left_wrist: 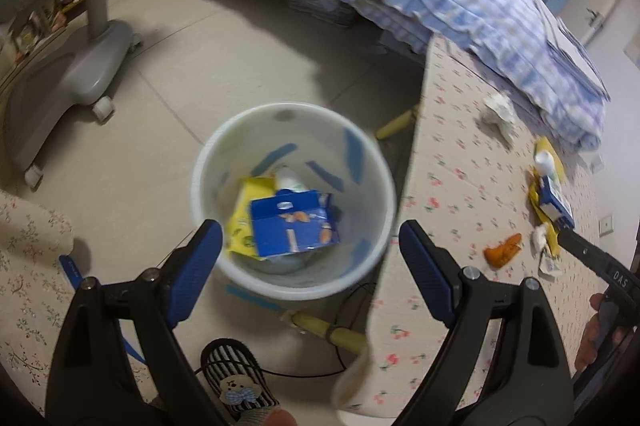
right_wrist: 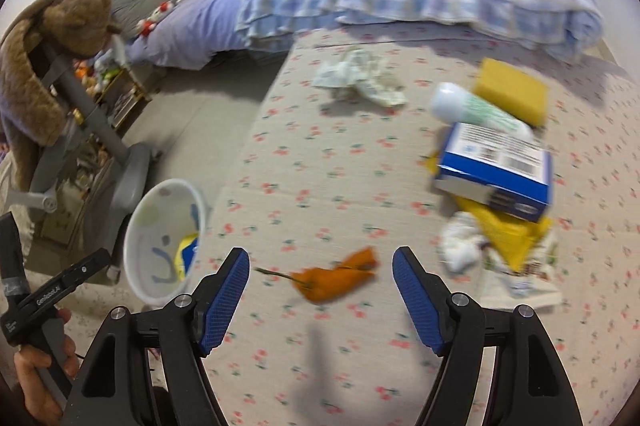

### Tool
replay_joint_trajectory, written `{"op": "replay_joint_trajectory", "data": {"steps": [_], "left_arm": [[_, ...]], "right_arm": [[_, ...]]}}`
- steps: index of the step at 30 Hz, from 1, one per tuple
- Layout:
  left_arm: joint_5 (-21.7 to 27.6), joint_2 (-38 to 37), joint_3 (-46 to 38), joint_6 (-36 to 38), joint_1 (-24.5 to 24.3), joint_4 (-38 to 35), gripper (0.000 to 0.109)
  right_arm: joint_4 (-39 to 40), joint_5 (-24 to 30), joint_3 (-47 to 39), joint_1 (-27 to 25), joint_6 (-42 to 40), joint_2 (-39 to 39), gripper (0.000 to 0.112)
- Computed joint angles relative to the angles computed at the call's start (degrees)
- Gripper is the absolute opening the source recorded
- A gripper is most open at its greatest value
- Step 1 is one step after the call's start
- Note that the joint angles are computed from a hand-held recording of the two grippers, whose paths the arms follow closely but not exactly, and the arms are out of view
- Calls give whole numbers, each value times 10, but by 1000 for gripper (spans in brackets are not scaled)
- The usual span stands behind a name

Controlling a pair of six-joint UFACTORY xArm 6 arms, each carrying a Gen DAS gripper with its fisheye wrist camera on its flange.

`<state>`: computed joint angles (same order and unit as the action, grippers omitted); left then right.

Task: Collect trash
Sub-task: 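Grasp the orange peel on the table with the left tool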

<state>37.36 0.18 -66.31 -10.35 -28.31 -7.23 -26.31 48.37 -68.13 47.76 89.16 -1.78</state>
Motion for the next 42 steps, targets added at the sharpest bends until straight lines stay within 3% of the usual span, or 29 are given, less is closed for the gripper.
{"op": "replay_joint_trajectory", "data": {"steps": [11,17,23,29,31,34,40,42], "left_arm": [[16,47,-55,21,-94,29,90],[36,93,-102,63,-135,2,90],[42,133,-141,94,-170,3,88],[61,174,-181,106,-197,36,74],[70,186,-191,109,-202,40,62],[82,201,-206,108,-207,50,54],[73,199,-205,118,-211,58,30],[73,198,-204,115,-209,52,29]], "right_arm": [[-8,43,156,1,71,-162,76],[7,69,231,-2,92,-243,76],[40,65,292,-17,95,-302,76],[64,51,317,-34,80,-316,76],[72,44,322,-40,75,-315,76],[87,28,329,-53,62,-310,76],[106,13,322,-64,33,-283,76],[109,9,313,-66,24,-270,76]]}}
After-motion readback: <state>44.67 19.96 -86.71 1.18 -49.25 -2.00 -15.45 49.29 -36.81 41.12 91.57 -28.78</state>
